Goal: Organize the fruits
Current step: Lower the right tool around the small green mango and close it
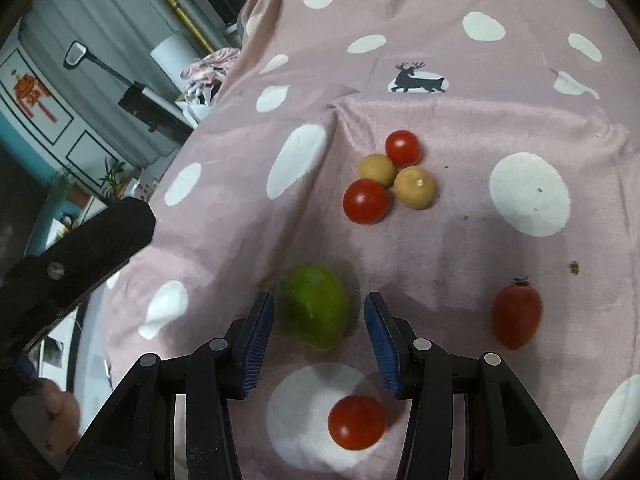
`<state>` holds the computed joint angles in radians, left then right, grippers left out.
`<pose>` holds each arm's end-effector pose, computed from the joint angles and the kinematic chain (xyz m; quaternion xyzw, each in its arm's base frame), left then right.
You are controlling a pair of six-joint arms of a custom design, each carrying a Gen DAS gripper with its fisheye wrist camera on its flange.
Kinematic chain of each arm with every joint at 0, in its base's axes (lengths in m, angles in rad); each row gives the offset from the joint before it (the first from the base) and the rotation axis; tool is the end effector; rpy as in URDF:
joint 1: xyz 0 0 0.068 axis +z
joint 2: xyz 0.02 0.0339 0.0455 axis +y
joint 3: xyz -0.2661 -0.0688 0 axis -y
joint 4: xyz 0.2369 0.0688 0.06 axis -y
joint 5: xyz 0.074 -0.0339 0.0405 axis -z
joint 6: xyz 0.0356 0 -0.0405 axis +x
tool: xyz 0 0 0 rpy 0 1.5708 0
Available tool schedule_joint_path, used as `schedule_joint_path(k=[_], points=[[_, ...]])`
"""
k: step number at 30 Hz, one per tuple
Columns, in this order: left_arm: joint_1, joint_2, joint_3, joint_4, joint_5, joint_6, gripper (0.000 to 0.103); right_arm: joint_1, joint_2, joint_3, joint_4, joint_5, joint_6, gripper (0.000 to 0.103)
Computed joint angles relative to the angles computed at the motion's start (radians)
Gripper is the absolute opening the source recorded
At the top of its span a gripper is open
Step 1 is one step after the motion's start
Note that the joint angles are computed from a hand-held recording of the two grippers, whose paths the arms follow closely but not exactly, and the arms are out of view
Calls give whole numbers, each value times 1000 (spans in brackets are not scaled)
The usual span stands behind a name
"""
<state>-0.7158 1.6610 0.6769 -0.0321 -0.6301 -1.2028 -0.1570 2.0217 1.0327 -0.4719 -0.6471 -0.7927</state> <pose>0.2244 -0.1674 0.1271 -0.3028 0.8670 -0.0420 0.3934 0.3268 -0.0300 0.0863 -0.3124 0.8938 0.2585 0.1914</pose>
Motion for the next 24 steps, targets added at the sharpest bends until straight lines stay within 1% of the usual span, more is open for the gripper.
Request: schedule_joint_path(k=[1, 3, 7, 11, 15, 17, 19, 22, 24], points=[[-1, 5, 7, -6, -1, 0, 79, 7, -6, -17, 22, 10, 0, 49], [0, 14, 17, -16, 2, 2, 79, 16, -15, -45, 65, 32, 7, 38], [0, 23, 25, -3, 14, 17, 79, 18, -27, -75, 109, 35, 4, 37], [-2, 23, 16, 47, 42, 40, 78, -19, -31, -34, 35, 39, -9, 37], [-9, 30, 15, 102, 70, 59, 78, -108, -37, 43, -94, 32, -72, 37], [-11, 52, 43, 92, 83, 64, 78, -149, -36, 72, -144, 26, -122, 37], [-16, 76, 76, 64, 89, 66, 78, -189, -35, 89, -168, 28, -161, 37], [-25, 121, 124, 33, 94, 76, 78, -200, 11, 143, -204, 90, -192, 37], [-30, 144, 144, 32, 103, 89, 76, -200, 55, 190, -227, 131, -178, 37]])
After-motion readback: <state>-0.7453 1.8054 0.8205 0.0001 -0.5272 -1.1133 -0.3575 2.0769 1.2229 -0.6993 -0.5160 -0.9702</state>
